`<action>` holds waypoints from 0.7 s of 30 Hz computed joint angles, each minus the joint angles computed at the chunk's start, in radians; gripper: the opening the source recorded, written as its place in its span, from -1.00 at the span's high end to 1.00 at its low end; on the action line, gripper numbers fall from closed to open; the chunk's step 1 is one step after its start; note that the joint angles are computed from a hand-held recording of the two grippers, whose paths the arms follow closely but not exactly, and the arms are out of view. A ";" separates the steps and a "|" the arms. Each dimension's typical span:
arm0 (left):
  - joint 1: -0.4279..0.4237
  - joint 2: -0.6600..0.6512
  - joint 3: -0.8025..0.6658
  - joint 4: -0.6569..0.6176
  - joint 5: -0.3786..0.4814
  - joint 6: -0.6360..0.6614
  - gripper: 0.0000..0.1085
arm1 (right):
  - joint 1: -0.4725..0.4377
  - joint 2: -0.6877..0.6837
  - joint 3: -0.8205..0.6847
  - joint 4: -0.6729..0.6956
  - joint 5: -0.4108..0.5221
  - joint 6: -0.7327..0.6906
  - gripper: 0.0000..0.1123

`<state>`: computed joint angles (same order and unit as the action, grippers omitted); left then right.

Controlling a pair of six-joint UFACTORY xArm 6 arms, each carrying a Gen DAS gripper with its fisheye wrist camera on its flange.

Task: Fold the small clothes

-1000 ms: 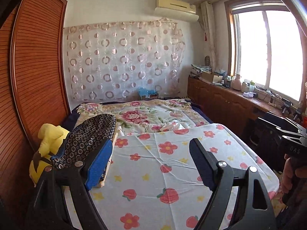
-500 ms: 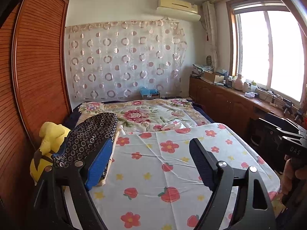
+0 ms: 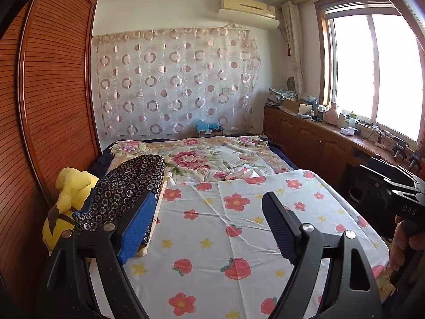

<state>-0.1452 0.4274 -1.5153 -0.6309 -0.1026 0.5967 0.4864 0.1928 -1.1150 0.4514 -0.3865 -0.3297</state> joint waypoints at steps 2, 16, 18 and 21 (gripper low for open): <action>0.003 0.000 0.004 0.034 -0.002 -0.032 -0.53 | -0.004 0.000 0.001 -0.012 0.001 0.010 -0.44; 0.007 -0.001 0.009 0.067 -0.004 -0.063 -0.53 | -0.015 0.002 0.001 -0.045 0.002 0.035 -0.44; 0.009 -0.001 0.011 0.088 -0.006 -0.082 -0.53 | -0.016 0.000 0.005 -0.053 0.002 0.044 -0.44; 0.007 0.005 -0.001 0.025 -0.004 -0.021 -0.53 | -0.017 0.002 0.002 -0.051 0.004 0.042 -0.44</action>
<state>-0.1387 0.4321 -1.5165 -0.6061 -0.1069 0.5753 0.4694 0.1947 -1.1134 0.4000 -0.3826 -0.2876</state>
